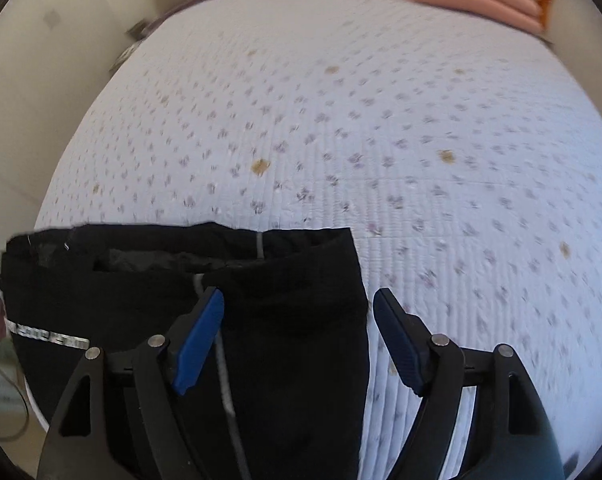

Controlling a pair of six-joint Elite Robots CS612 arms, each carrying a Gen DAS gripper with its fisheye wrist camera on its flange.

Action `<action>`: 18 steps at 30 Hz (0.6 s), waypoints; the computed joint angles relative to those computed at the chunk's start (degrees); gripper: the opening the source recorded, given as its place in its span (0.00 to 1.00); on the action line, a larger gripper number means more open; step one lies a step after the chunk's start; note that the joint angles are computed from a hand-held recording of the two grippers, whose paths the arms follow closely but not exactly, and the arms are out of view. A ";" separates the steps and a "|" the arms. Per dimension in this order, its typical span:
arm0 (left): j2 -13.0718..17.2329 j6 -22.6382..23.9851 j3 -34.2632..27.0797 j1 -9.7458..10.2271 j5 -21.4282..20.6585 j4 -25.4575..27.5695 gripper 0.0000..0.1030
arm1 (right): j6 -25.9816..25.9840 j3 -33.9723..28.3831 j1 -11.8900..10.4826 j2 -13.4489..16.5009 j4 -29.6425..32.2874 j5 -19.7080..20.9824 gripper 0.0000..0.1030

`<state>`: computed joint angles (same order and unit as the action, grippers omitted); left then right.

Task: Fold large clothes

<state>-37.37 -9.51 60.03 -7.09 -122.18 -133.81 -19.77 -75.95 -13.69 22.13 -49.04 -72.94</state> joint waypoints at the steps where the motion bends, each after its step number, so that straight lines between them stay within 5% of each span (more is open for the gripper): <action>1: 0.30 -0.32 -0.31 0.02 -0.18 -0.16 0.74 | -1.10 0.74 0.08 0.06 -0.22 -0.40 0.77; 6: 1.95 -4.76 -1.86 0.28 -3.58 -2.68 0.73 | -3.99 4.28 -0.83 -0.38 1.81 5.89 0.76; 7: 1.89 -4.94 -1.66 0.07 -3.47 -3.57 0.72 | -4.61 4.58 -0.84 -0.41 2.27 6.63 0.61; 8: 1.47 -4.72 -1.11 -0.35 -2.04 -4.72 0.56 | -5.49 4.85 -0.80 -0.50 3.05 7.35 0.42; 9: 1.02 -4.73 -0.54 -0.64 -1.04 -5.59 0.44 | -6.18 4.68 -0.57 -0.40 3.32 6.99 0.36; 10: 0.56 -5.50 0.06 -0.99 0.32 -6.60 0.18 | -6.62 3.97 -0.36 -0.13 2.91 6.32 0.27; 11: -0.20 -6.63 1.04 -1.43 2.12 -7.82 0.12 | -7.20 2.95 -0.12 0.22 2.13 5.25 0.24; 15: -4.64 -14.23 6.59 -3.09 12.34 -15.78 0.11 | -5.59 -2.56 0.93 1.62 -5.43 -2.71 0.16; 18: -6.09 -20.96 7.89 -2.80 12.20 -23.47 0.10 | -3.39 -3.09 1.38 0.88 -12.14 -7.09 0.14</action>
<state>-43.45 -30.47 67.92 -9.90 -109.98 -157.28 -23.16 -79.04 -12.31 23.01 -61.18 -80.03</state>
